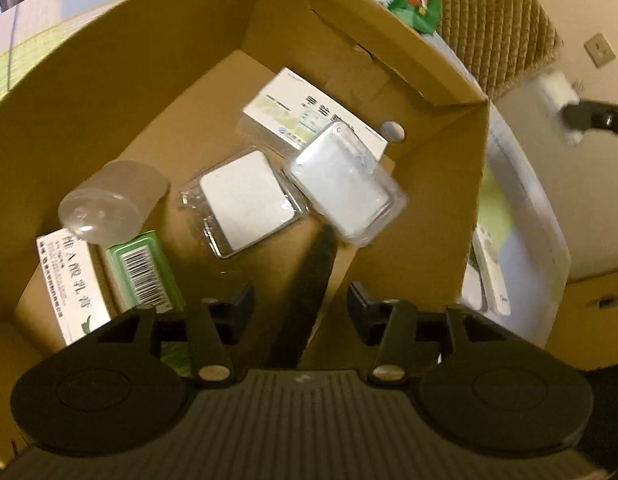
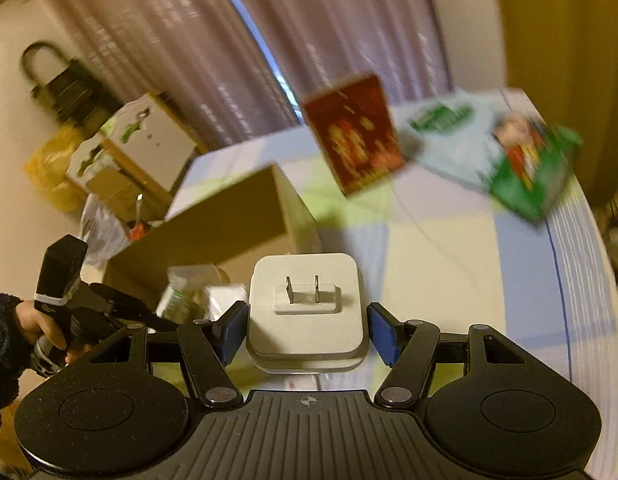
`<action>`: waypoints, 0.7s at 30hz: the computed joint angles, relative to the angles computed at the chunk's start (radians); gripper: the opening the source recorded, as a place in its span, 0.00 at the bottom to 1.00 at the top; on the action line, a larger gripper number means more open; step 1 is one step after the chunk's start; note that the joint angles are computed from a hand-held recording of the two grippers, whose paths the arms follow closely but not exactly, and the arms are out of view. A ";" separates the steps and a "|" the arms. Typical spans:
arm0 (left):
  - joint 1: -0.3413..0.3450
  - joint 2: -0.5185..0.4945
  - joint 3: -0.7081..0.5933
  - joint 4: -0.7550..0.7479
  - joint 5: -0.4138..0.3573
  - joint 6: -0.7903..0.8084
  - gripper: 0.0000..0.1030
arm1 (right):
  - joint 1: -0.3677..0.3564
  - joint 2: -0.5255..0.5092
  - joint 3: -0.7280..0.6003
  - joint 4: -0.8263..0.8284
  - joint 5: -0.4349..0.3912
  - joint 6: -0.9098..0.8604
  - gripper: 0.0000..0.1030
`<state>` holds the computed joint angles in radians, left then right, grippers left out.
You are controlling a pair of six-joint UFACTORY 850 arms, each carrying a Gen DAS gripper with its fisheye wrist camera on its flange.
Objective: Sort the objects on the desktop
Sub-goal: 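Open the left tool to drop the black remote into the box, then lower the white charger into the box and open the right tool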
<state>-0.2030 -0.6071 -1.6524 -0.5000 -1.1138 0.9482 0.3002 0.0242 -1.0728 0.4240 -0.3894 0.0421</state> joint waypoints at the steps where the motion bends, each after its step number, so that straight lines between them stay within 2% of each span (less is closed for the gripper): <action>1: 0.005 0.010 0.008 -0.008 0.009 0.003 0.42 | 0.003 -0.021 -0.030 0.003 -0.011 -0.030 0.62; 6: 0.029 0.075 0.059 -0.025 0.087 0.052 0.42 | 0.030 -0.134 -0.159 -0.006 -0.074 -0.142 0.62; 12: 0.013 0.183 0.161 0.130 0.354 0.028 0.47 | 0.074 -0.316 -0.340 -0.028 -0.159 -0.252 0.62; 17: 0.027 0.192 0.159 0.153 0.378 -0.012 0.50 | 0.105 -0.465 -0.491 -0.107 -0.204 -0.316 0.62; 21: 0.029 0.197 0.166 0.193 0.426 -0.051 0.53 | 0.121 -0.579 -0.601 -0.210 -0.250 -0.320 0.62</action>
